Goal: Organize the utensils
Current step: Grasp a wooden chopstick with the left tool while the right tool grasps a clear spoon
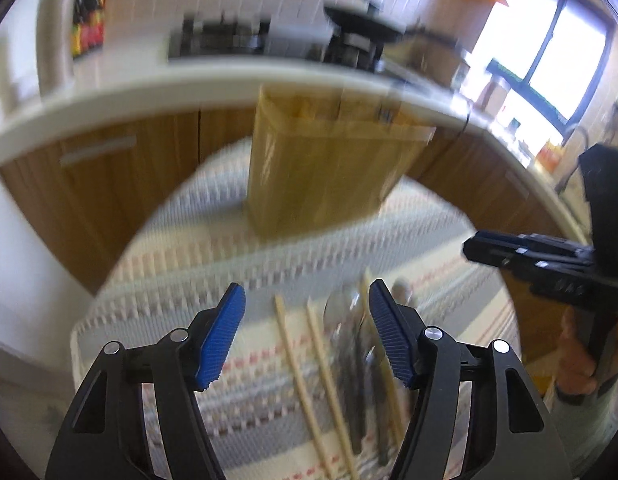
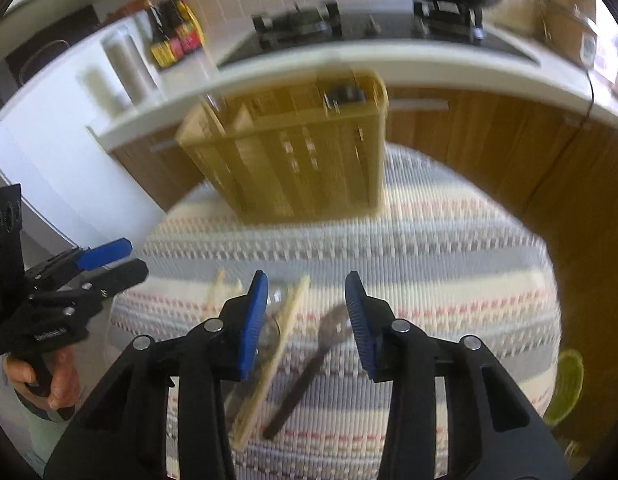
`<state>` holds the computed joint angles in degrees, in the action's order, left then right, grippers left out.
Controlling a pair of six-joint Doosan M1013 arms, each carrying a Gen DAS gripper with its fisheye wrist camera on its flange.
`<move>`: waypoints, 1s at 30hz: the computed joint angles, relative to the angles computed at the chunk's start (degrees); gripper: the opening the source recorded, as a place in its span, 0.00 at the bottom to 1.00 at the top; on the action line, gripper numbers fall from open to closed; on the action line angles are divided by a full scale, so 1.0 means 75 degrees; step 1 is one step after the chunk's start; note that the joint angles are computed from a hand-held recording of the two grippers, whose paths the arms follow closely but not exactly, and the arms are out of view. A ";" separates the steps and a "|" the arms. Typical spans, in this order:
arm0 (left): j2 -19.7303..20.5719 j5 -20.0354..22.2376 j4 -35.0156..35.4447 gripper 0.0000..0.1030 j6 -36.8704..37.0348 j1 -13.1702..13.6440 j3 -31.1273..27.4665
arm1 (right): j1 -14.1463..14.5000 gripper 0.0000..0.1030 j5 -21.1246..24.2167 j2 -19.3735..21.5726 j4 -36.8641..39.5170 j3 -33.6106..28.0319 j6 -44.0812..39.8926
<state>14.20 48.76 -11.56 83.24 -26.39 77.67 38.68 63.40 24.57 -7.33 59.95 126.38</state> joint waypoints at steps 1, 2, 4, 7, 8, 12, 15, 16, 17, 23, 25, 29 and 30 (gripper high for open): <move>0.0070 0.0165 0.0072 0.60 -0.0049 -0.0013 0.0014 | -0.0031 0.36 0.0045 -0.0007 0.0203 0.0109 0.0060; 0.0125 0.0262 0.0344 0.60 -0.0226 -0.0061 0.0042 | -0.0055 0.36 0.0062 -0.0024 0.0372 0.0237 0.0144; 0.0269 0.0586 0.0901 0.56 -0.0601 -0.0165 0.0071 | -0.0108 0.31 0.0181 -0.0009 0.0669 0.0439 0.0328; 0.0421 0.0882 0.0694 0.49 -0.0467 -0.0142 0.0068 | -0.0253 0.26 0.0358 0.0061 0.1433 0.0655 0.0340; 0.0475 0.0987 0.0733 0.48 -0.0491 -0.0145 0.0035 | -0.0284 0.25 0.0422 0.0094 0.1598 0.0678 0.0340; 0.0611 0.1222 0.0639 0.40 -0.0490 -0.0079 -0.0092 | -0.0297 0.24 0.0630 0.0262 0.1838 0.0569 0.0345; 0.0687 0.1428 0.0690 0.36 -0.0431 -0.0077 -0.0208 | -0.0234 0.23 0.0953 0.0459 0.1646 0.0291 0.0403; 0.0722 0.1531 0.0769 0.35 -0.0363 -0.0100 -0.0251 | -0.0219 0.21 0.1081 0.0534 0.1539 0.0181 0.0432; 0.0751 0.1590 0.0898 0.35 -0.0362 -0.0151 -0.0293 | -0.0185 0.21 0.1214 0.0594 0.1391 0.0090 0.0481; 0.1027 0.2328 0.1797 0.35 -0.0150 -0.0487 -0.0753 | 0.0058 0.15 0.1773 0.0956 0.0828 -0.0484 0.0326; 0.1111 0.2567 0.2096 0.34 -0.0027 -0.0591 -0.0891 | 0.0189 0.14 0.2016 0.1059 0.0484 -0.0659 0.0224; 0.1240 0.2888 0.2125 0.26 0.0209 -0.0644 -0.1113 | 0.0253 0.12 0.2098 0.1091 0.0410 -0.0705 0.0075; 0.1262 0.2937 0.2161 0.24 0.0260 -0.0666 -0.1149 | 0.0252 0.11 0.2093 0.1064 0.0409 -0.0674 0.0022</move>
